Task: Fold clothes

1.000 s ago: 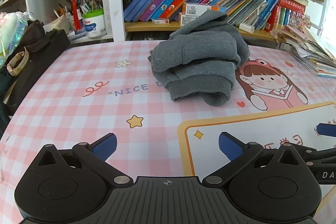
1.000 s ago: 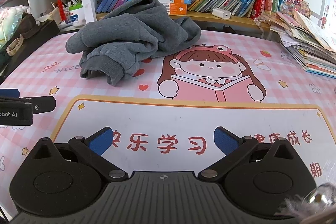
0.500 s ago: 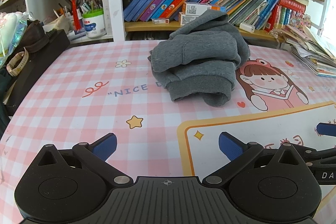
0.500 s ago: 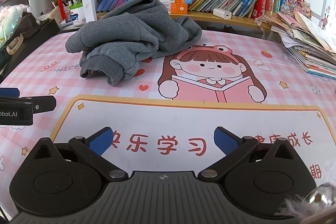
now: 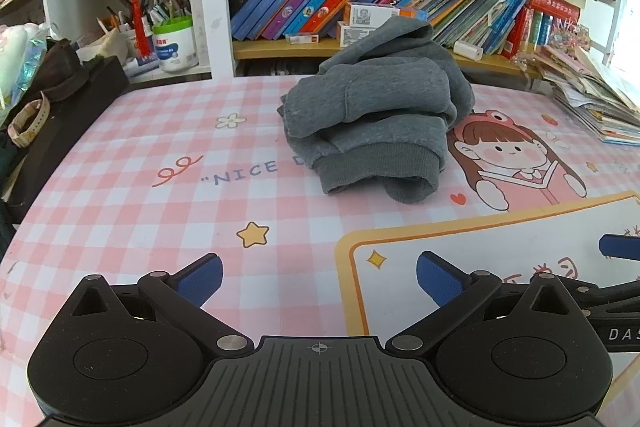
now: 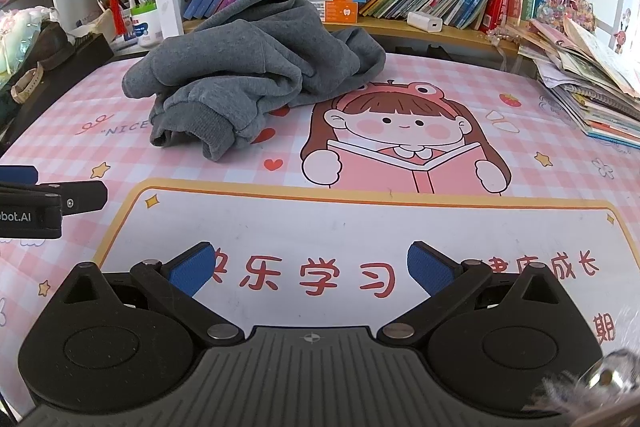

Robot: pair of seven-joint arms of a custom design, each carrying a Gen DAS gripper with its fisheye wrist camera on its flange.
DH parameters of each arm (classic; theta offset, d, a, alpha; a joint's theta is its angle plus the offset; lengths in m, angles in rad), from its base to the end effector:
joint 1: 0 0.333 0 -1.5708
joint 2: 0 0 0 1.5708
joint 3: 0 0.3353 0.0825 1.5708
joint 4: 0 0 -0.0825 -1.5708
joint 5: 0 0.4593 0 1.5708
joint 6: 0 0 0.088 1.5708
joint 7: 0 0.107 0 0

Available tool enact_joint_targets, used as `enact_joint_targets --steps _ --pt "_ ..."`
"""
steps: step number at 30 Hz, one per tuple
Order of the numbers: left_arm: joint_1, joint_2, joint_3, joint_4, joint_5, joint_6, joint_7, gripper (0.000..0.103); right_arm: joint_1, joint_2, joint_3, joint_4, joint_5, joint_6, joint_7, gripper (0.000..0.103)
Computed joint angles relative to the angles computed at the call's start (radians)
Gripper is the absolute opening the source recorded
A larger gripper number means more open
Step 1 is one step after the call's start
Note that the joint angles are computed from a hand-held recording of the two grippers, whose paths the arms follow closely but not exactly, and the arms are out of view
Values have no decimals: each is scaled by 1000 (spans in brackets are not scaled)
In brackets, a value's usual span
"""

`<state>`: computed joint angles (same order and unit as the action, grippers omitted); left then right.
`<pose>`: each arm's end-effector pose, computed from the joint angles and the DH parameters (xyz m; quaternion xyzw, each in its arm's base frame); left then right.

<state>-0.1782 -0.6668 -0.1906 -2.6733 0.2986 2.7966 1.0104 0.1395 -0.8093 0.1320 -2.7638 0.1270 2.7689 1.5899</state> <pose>0.4123 -0.1769 0.5070 -0.6291 0.6665 -0.2969 0.2680 0.3963 0.1056 0.5168 -0.6977 0.5976 -0.2417 0.3124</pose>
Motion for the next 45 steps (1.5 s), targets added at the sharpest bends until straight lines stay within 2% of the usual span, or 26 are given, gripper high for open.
enact_joint_targets --steps 12,23,30,34,37,43,45 --pt "-16 27 20 13 -20 15 28 103 7 32 -11 17 6 12 -14 103" --pt "-4 72 16 41 -22 29 31 103 0 88 -16 50 8 23 -30 103" --pt "9 109 11 64 -9 67 37 103 4 136 -32 83 17 49 -53 103" --pt "-5 130 33 70 -20 118 59 103 -23 157 -9 99 3 85 -45 103" --pt "-33 157 67 95 -57 110 93 103 -35 172 -3 110 -5 99 -35 103" --pt "-38 216 91 142 -113 156 113 103 -34 204 -26 136 9 124 -35 103" --pt "-52 240 109 164 -143 158 128 103 -6 214 -59 145 34 131 -60 103"
